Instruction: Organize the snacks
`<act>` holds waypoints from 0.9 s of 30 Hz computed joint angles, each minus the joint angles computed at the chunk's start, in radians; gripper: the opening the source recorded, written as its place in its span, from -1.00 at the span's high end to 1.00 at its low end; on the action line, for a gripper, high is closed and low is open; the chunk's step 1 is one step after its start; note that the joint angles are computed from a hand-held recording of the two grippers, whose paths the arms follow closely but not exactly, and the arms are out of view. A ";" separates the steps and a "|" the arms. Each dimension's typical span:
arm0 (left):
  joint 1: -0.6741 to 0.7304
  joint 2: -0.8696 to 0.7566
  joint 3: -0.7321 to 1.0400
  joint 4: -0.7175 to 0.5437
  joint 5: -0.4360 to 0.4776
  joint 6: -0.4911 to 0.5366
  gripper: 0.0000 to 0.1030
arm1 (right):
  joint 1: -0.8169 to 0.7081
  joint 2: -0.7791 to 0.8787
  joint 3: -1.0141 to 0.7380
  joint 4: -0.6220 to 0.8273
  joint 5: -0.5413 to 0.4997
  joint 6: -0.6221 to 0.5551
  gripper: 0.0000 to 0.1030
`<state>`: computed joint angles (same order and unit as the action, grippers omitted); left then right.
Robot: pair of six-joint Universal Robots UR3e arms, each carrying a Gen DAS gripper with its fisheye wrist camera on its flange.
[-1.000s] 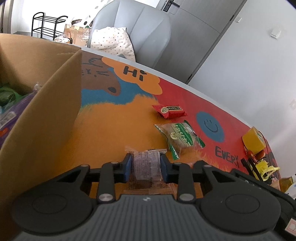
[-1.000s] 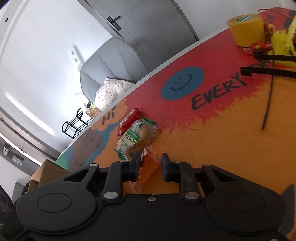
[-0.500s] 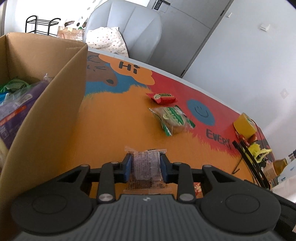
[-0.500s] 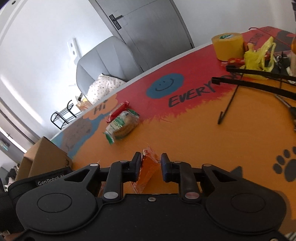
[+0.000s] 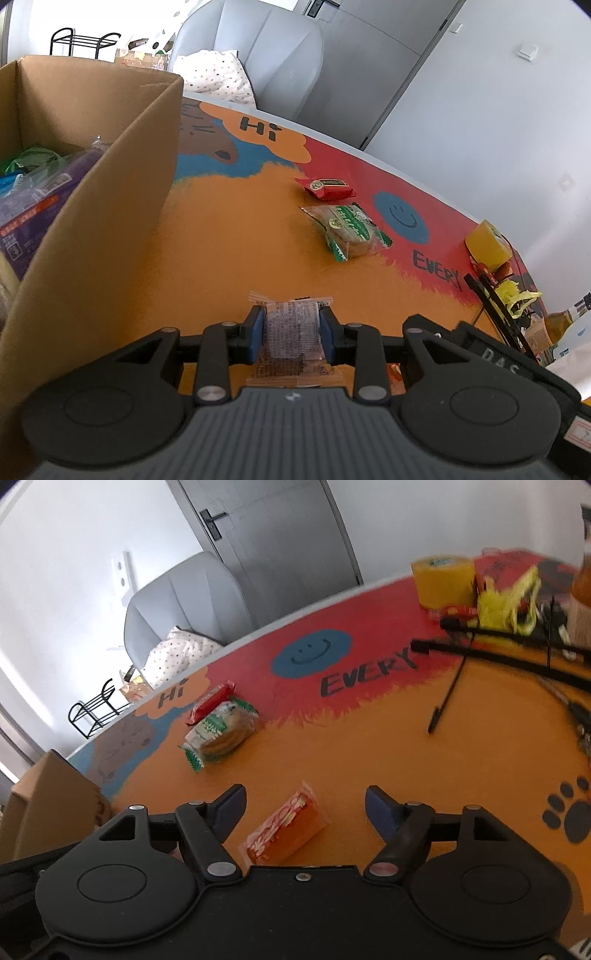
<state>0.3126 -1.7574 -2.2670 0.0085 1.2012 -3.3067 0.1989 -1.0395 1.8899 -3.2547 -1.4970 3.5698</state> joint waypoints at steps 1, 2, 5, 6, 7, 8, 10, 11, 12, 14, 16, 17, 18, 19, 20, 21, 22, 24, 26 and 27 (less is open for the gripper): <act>0.001 0.000 -0.003 0.004 0.001 0.001 0.40 | 0.014 0.008 -0.014 0.008 -0.027 -0.015 -0.40; 0.001 -0.001 -0.005 0.007 0.002 0.001 0.40 | 0.024 0.013 -0.021 0.010 -0.045 -0.029 -0.39; -0.006 -0.013 -0.006 0.024 0.009 -0.004 0.40 | 0.044 0.015 -0.023 0.016 -0.080 -0.062 -0.34; -0.007 -0.014 -0.007 0.028 0.010 -0.005 0.40 | 0.046 0.011 -0.017 0.016 -0.084 -0.075 -0.30; -0.007 -0.016 -0.007 0.031 0.012 -0.007 0.40 | 0.046 0.005 -0.007 0.013 -0.087 -0.086 -0.24; -0.009 -0.018 -0.008 0.038 0.015 -0.010 0.40 | 0.043 -0.003 0.008 0.005 -0.084 -0.094 -0.23; -0.011 -0.021 -0.010 0.045 0.017 -0.014 0.40 | 0.037 -0.024 0.039 -0.004 -0.078 -0.102 -0.18; -0.010 -0.019 -0.011 0.045 0.016 -0.015 0.40 | 0.035 -0.034 0.051 -0.004 -0.078 -0.108 -0.16; -0.010 -0.019 -0.011 0.044 0.016 -0.017 0.40 | 0.035 -0.041 0.060 -0.004 -0.079 -0.113 -0.14; -0.008 -0.013 -0.015 0.040 0.014 -0.017 0.40 | 0.031 -0.052 0.078 -0.009 -0.077 -0.115 -0.11; -0.004 -0.002 -0.026 0.038 0.010 -0.013 0.40 | 0.027 -0.062 0.097 -0.019 -0.073 -0.114 -0.05; -0.004 0.001 -0.030 0.038 0.010 -0.012 0.40 | 0.028 -0.065 0.102 -0.022 -0.072 -0.117 -0.01; -0.003 0.005 -0.033 0.036 0.009 -0.012 0.40 | 0.026 -0.067 0.107 -0.025 -0.062 -0.122 0.10; -0.002 0.009 -0.035 0.033 0.007 -0.011 0.40 | 0.020 -0.070 0.115 -0.031 -0.035 -0.126 0.27; -0.001 0.015 -0.042 0.033 0.005 -0.010 0.40 | 0.012 -0.071 0.121 -0.036 -0.006 -0.133 0.37; 0.001 0.022 -0.048 0.029 0.001 -0.008 0.40 | 0.007 -0.071 0.126 -0.039 0.016 -0.144 0.53; 0.004 0.030 -0.056 0.026 -0.004 -0.004 0.40 | 0.003 -0.073 0.133 -0.046 0.036 -0.152 0.59; 0.011 0.052 -0.077 0.023 -0.013 0.004 0.40 | -0.013 -0.081 0.156 -0.066 0.083 -0.148 0.66; 0.020 0.077 -0.097 0.019 -0.024 0.016 0.40 | -0.009 -0.095 0.174 -0.083 0.082 -0.146 0.67; 0.024 0.091 -0.106 0.013 -0.030 0.022 0.40 | -0.006 -0.103 0.181 -0.089 0.079 -0.146 0.67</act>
